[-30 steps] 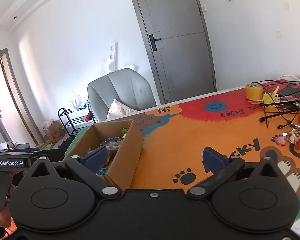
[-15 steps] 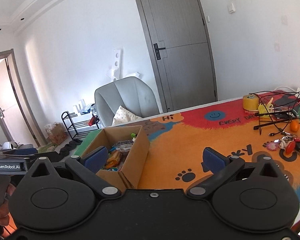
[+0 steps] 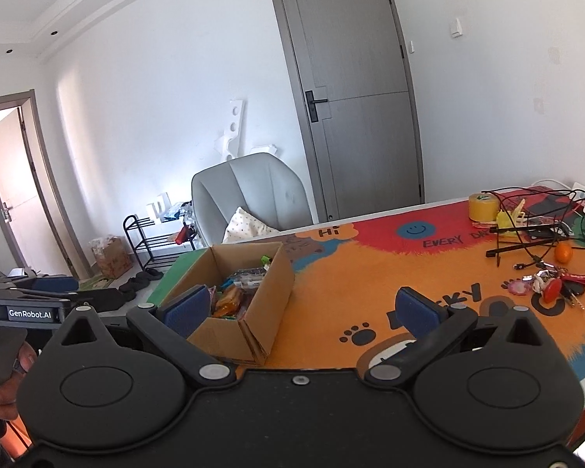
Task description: Organize snacks
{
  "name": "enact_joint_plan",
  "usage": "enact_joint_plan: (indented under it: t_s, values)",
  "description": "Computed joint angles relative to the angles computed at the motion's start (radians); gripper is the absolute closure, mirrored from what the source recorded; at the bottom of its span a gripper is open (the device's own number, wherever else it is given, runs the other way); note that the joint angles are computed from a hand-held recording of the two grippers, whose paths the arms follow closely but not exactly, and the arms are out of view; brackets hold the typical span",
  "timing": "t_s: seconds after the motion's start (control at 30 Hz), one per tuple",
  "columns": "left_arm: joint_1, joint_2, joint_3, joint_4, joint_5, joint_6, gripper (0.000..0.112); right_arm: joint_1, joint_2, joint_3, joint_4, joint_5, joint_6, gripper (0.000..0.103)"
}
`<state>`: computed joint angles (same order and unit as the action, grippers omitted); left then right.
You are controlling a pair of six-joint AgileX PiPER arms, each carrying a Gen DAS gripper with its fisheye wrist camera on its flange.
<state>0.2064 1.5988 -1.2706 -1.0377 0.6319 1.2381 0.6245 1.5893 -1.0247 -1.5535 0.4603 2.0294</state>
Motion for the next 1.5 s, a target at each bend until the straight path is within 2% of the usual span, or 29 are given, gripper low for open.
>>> enact_joint_plan:
  t_s: [0.33,0.57,0.93,1.5]
  values:
    - [0.000,-0.010,0.026,0.006,-0.001,-0.003,0.009,-0.016,-0.030,0.044,-0.046,-0.020,0.045,0.000]
    - [0.007,0.002,0.016,0.003,0.022,0.001,0.009,-0.007,-0.024,0.037,-0.019,-0.015,0.018,0.000]
    - [0.017,0.001,0.016,-0.005,0.017,-0.002,0.009,-0.006,-0.021,0.025,0.021,-0.015,-0.027,0.000]
    - [0.021,0.006,0.009,0.005,0.029,-0.002,0.009,-0.026,-0.017,0.026,0.020,-0.054,-0.008,0.000]
